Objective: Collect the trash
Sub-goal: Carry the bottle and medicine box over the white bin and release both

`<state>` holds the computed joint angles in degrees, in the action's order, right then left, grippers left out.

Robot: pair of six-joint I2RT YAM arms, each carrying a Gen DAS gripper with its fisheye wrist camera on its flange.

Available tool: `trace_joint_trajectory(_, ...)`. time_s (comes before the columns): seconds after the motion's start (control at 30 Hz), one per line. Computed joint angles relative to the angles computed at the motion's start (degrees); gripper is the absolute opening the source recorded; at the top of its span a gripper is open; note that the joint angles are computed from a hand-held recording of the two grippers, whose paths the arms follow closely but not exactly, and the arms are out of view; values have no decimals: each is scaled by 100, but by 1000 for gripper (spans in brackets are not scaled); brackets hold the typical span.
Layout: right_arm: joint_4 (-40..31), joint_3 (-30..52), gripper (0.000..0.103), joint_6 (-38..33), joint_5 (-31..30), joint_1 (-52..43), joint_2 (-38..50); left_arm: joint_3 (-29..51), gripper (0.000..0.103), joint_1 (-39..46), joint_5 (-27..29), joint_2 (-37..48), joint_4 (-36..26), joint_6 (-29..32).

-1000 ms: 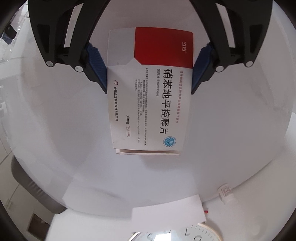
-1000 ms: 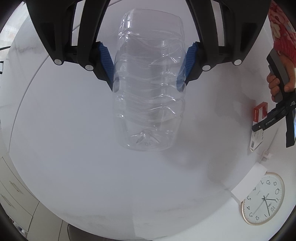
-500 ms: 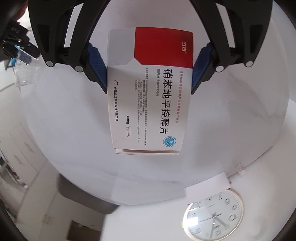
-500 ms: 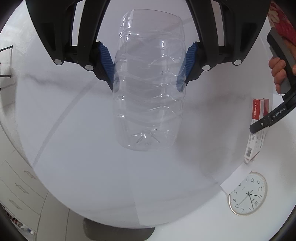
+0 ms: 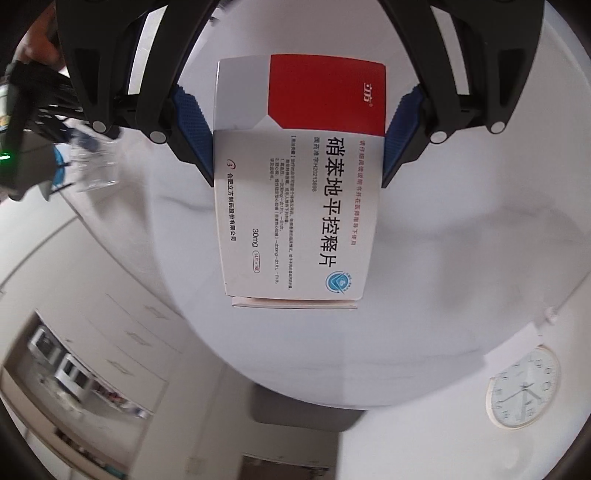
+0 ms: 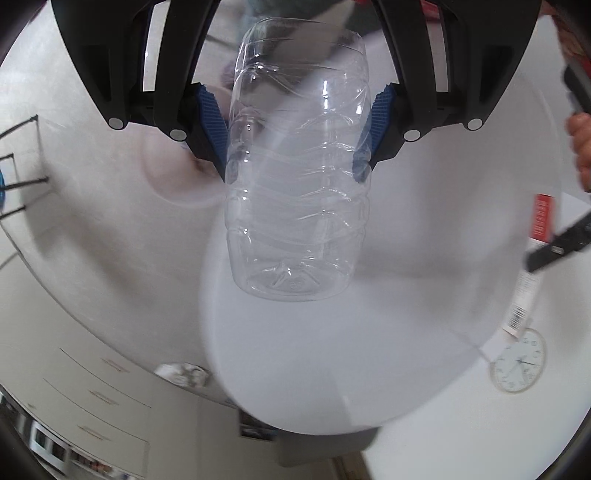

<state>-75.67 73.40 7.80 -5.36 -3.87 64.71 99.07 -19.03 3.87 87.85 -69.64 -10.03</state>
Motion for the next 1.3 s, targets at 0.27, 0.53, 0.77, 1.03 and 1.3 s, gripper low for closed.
trace_joint_trajectory(0.27, 1193, -2158, 65, -3020, -598, -2872, 262, -283, 79, -2661, -833, 260, 216, -2046)
trace_joint_trajectory(0.53, 3227, -3000, 65, -2806, -693, -2955, 2324, 819, 79, -3973, -1455, 1452, -227, -2299)
trace_joint_trajectory(0.77, 5161, -3199, 65, -2588, -542, -2807, 4709, 1162, 79, -4195, -1410, 2246, -52, -1833)
trace_joint_trajectory(1.03, 5234, -3205, 85, -2534, -554, -2669, 4827, 1193, 79, -4232, -1218, 2610, 123, -1830)
trace_joint_trajectory(1.3, 3112, -3181, 92, -3218, -870, -3981, 1945, 1093, 79, -4297, -1053, 2858, 375, -1899)
